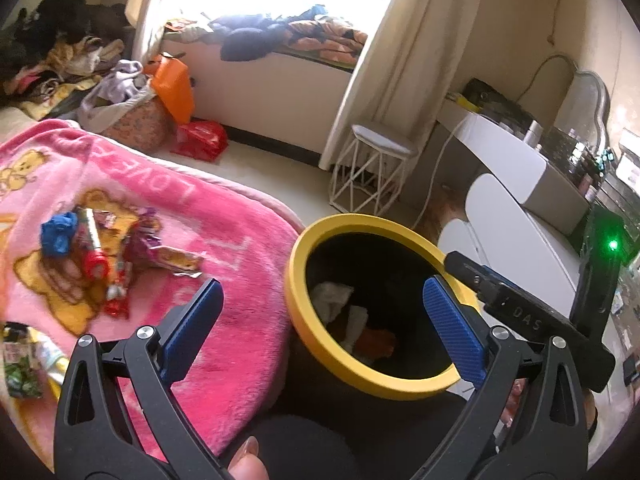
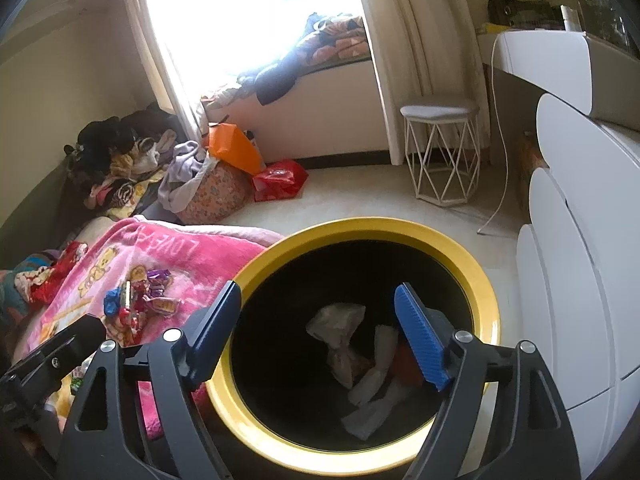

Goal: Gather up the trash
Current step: 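Move both tools back toward the remaining wrappers on the blanket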

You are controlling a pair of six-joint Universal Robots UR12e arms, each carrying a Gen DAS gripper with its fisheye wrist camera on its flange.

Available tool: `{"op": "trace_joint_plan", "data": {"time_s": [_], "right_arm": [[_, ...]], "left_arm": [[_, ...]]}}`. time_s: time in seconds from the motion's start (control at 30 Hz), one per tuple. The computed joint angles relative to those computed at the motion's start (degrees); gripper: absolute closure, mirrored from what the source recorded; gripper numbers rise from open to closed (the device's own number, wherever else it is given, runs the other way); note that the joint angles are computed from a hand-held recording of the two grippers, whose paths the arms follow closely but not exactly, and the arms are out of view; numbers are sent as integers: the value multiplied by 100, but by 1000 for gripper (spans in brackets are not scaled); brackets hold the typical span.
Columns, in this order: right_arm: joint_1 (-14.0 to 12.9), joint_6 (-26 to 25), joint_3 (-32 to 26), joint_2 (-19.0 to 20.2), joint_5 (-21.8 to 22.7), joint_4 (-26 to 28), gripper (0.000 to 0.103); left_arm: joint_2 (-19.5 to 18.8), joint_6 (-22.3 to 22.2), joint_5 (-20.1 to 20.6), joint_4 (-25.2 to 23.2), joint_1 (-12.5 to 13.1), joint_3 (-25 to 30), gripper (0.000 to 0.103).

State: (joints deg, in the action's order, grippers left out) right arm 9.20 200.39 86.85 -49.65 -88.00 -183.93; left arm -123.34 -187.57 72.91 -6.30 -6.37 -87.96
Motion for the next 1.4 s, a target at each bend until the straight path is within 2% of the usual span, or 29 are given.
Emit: {"op": "trace_joint_plan", "data": {"time_s": [0.63, 1.4], "right_arm": [[284, -506, -96, 87, 49, -607, 22], [713, -1498, -602, 381, 420, -562, 15]], "left_arm": [[208, -273, 675, 611, 211, -371, 11], [287, -846, 1298, 954, 608, -571, 11]]}}
